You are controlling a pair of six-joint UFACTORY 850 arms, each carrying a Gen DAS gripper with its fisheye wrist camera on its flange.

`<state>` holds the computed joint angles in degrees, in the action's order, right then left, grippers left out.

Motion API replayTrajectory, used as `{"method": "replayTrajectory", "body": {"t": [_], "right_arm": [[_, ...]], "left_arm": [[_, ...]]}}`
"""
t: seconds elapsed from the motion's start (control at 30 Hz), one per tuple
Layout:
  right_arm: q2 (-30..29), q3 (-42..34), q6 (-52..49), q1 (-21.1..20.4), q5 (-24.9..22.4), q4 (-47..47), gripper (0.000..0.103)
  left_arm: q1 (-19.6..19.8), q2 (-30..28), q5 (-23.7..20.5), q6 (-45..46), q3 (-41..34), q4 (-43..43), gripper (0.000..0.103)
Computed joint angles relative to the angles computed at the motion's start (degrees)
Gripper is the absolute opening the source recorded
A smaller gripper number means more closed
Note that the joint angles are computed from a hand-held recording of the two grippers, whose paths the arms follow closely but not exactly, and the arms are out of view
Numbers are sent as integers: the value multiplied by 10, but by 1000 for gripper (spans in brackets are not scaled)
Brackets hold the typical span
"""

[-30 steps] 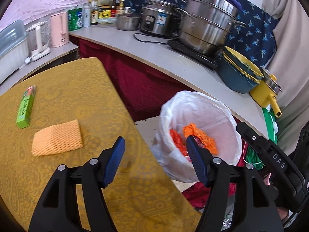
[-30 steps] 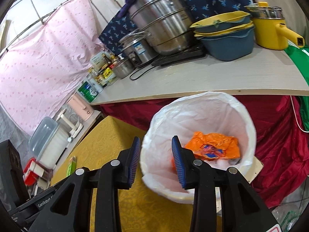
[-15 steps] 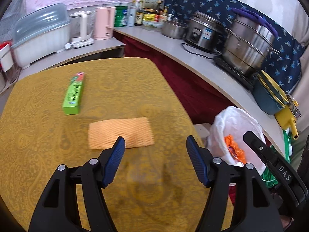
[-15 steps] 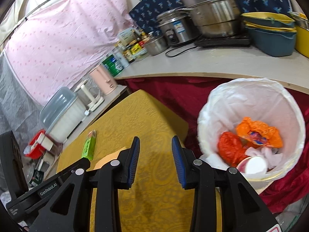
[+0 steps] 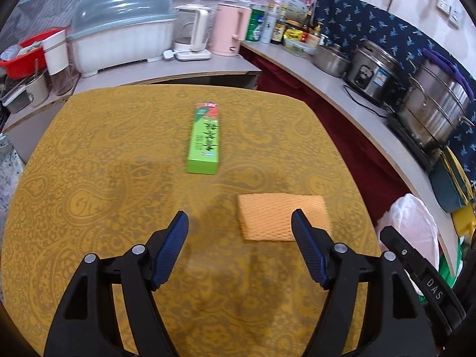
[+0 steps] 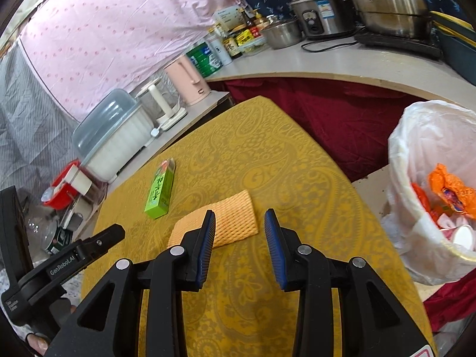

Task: Collect trash
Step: 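Move both open tools back toward the orange mesh pad on the table, then grasp the green wasabi box with the left tool while the right grasps the orange mesh pad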

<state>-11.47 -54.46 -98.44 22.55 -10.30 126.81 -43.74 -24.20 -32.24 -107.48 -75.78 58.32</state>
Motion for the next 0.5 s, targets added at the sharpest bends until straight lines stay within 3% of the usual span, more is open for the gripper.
{"method": "replayTrajectory", "body": {"t": [0.5], "right_arm": [[-101,-83,196,24,11,-192,34]], "left_arm": [[59,-37,9,38,-21,-12,85]]}}
